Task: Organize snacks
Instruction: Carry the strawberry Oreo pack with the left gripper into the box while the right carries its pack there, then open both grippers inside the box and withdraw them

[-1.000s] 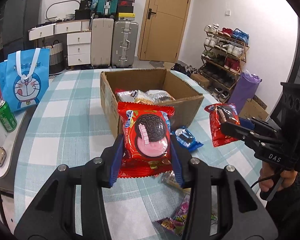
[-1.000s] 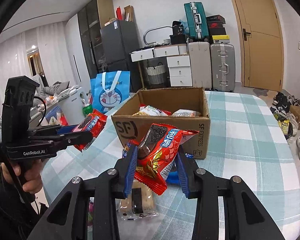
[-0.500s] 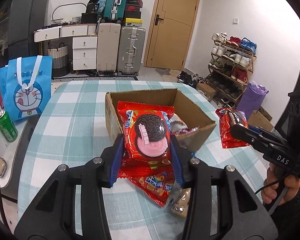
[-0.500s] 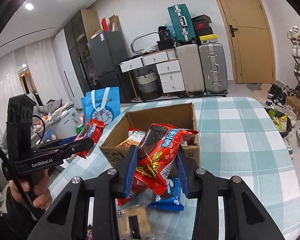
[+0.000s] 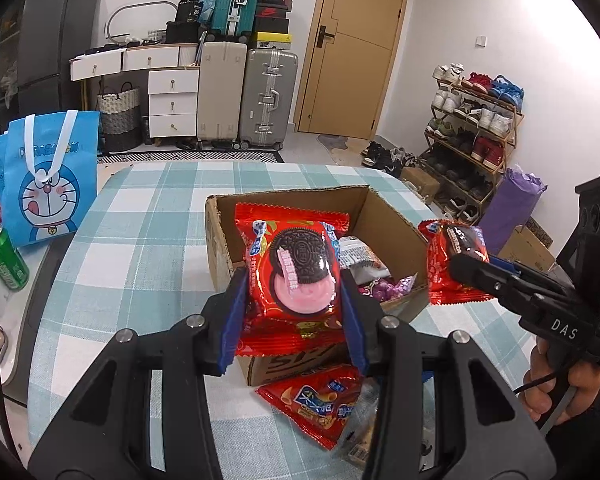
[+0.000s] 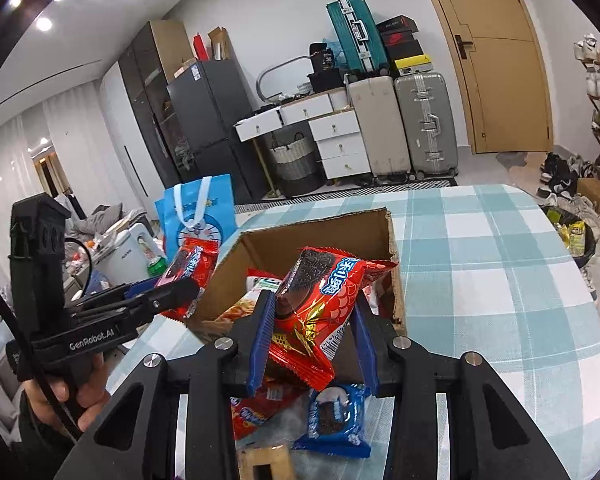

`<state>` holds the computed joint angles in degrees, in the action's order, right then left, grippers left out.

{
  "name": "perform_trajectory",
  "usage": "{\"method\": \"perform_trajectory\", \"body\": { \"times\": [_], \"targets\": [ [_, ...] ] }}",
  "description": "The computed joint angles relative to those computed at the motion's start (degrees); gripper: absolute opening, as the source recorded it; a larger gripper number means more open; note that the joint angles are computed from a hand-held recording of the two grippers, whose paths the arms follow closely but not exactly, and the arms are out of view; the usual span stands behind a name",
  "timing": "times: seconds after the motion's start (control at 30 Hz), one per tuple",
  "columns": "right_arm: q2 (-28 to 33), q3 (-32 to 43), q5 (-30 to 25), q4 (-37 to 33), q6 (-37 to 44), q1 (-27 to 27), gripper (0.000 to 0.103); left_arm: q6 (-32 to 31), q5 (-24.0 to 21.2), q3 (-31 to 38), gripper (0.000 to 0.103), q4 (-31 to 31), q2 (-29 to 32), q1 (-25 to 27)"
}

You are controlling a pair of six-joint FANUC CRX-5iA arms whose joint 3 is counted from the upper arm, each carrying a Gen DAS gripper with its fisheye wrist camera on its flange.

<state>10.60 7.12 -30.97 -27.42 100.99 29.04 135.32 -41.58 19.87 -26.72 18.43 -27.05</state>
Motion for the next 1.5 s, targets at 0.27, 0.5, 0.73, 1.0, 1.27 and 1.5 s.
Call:
{"method": "perform_trajectory", "body": {
  "times": [0.27,0.5,0.73,1.0,1.27,1.5],
  "targets": [
    [4.2,3.9,-0.5,3.5,-3.4,0.7,0.037,-1.4,-1.2,3.1,0.041,0.9,3.3,0.7],
    [6.9,6.1,-1.1,7.8,-7.0,2.1,0.038,-1.3,-3.2,6.2,0.041,-0.5,6.1,0.3],
    [8.6,7.0,-1.8,8.0,-8.3,2.0,0.038,-2.9,-6.7,9.4,0.041,-2.9,8.7,-1.2],
    [8.8,7.8,-3.5,5.8,-5.8,1.4,0.039,-3.5,-7.5,10.8,0.041,-3.0,9.8,-1.7],
    [4.7,4.8,-2.7,0.4,-0.9,-0.1,0.085,-4.1,-0.7,3.5,0.077,1.3,4.8,-0.2],
    [-0.6,0.1,-2.5,-2.8,1.5,-1.6,0.102,0.1,1.8,-2.7,0.103,-0.6,-1.0,-1.2]
  ]
}}
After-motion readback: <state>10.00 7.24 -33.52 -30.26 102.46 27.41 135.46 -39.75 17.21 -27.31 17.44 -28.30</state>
